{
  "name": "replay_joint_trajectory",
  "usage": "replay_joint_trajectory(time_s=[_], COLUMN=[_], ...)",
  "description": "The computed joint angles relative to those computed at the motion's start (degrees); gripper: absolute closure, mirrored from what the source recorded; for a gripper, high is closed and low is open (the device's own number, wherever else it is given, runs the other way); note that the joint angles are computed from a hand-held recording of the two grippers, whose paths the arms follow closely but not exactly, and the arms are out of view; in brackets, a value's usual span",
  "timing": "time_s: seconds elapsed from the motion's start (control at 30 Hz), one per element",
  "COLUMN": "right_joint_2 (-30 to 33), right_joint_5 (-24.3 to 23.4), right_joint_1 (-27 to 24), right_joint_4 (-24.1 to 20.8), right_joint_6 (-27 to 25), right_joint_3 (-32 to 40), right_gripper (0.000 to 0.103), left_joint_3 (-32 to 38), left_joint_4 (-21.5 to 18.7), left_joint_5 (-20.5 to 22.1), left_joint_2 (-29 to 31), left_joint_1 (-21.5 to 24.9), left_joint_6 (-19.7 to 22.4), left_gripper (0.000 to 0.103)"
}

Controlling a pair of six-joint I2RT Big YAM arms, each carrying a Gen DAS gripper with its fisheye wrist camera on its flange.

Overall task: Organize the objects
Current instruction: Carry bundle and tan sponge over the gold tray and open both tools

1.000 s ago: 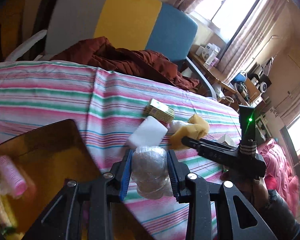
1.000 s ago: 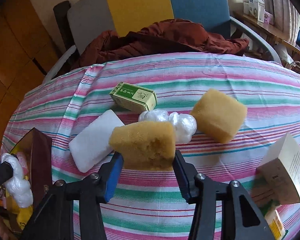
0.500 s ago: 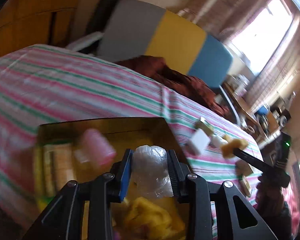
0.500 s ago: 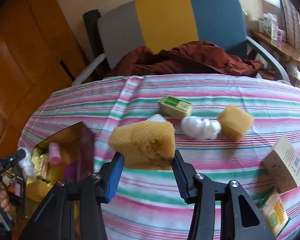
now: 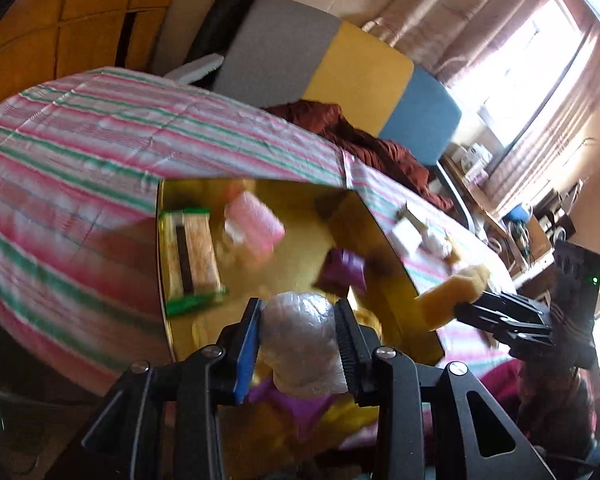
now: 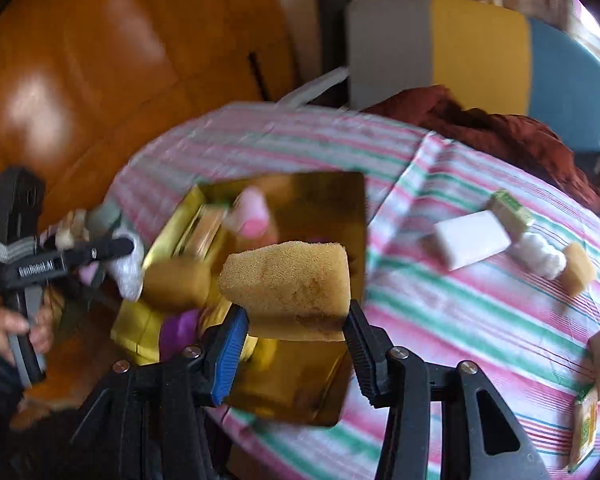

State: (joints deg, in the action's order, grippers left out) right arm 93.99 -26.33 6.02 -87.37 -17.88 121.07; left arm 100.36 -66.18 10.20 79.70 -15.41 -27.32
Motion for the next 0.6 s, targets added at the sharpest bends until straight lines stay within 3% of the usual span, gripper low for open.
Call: replay_joint_trajectory(time_s=[0.07, 0.13, 0.27, 0.4, 0.5, 0.6], right_joint_2=[-0.29, -0.91, -1.32, -2.01, -2.24, -1.93], right_joint_5=[1.58, 4.53, 5.96, 5.53, 5.33, 5.64], right_joint_1=[1.49, 2.98, 3.56, 2.76, 1.73, 1.16], right_joint_4=[-2.49, -3.17, -4.46, -4.02, -2.98, -2.26], right_joint_6=[-2.43, -3.57, -4.25, -4.15, -3.21, -1.65], right_joint_3=[-1.1, -2.91, -5.03, -6.43, -6.68, -5.95], right_gripper=[0.05, 0.047, 0.045, 0.03, 0.022, 0.022], left_joint_3=[-1.51, -3.36, -5.17, -4.73, -2.37, 0.58], left_joint_4=[-0.37, -0.35, -0.26, 0.85, 1.24, 1.63], left_joint_5=[1.25, 1.11, 0.92, -0.27, -3.01, -5.92], left_joint_2=[-0.93, -2.2, -3.4, -3.23, -1.63, 0.28], left_joint_1=[-0.03, -0.11, 0.88, 1.26, 0.13, -1.75], left_joint_6=[0.09, -0.55, -2.54, -4.79, -4.49, -2.24], left_gripper=[0.058, 0.044, 0.042, 0.037, 0.031, 0.028])
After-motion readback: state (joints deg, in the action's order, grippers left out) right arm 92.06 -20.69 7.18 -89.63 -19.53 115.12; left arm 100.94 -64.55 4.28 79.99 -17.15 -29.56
